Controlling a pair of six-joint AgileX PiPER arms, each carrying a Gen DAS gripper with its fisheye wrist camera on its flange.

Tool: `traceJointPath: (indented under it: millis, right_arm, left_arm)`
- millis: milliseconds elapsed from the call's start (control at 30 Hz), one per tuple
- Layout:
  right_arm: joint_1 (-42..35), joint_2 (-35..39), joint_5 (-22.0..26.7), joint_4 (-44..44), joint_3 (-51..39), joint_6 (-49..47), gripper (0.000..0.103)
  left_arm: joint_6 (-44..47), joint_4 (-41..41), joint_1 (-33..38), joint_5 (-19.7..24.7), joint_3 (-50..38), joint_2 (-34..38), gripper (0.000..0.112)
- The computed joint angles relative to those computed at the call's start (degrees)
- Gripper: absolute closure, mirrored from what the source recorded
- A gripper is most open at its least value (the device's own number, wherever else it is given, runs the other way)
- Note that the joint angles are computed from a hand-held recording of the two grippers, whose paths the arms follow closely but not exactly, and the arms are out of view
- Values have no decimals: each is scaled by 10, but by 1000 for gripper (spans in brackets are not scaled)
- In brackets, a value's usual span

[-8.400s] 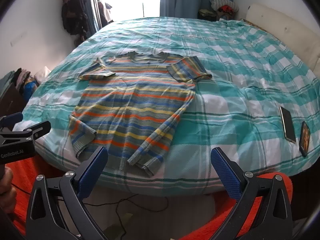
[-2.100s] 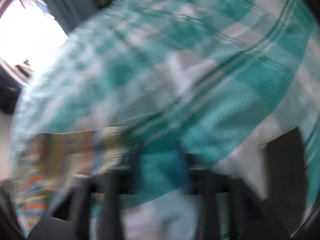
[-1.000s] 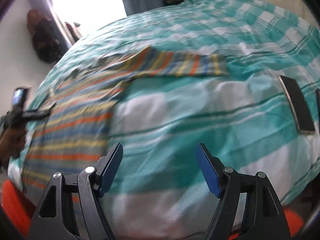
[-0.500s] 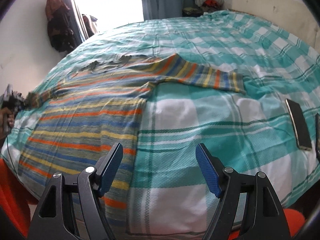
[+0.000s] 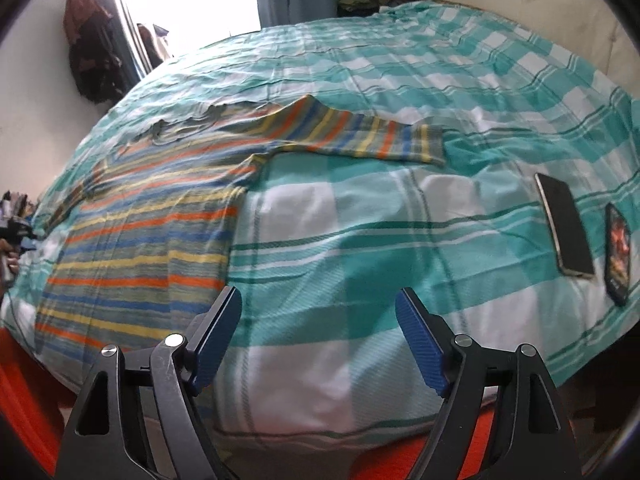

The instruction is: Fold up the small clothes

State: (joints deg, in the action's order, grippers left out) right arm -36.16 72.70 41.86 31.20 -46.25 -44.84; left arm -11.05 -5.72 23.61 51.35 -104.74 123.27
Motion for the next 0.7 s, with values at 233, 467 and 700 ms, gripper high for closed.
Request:
traceJointPath:
  millis: [233,467,700]
  right_arm:
    - [120,-34,14,-14,26,11,20]
    - [243,43,68,-20,21,32,31]
    - [117,-4,131,-115,34,107,39]
  left_arm:
    - [257,-172,-35,-57,325,-282,39]
    - [371,-240,-247,-66,517,-414,38]
    - [278,-99,-314,-77,588,-461,39]
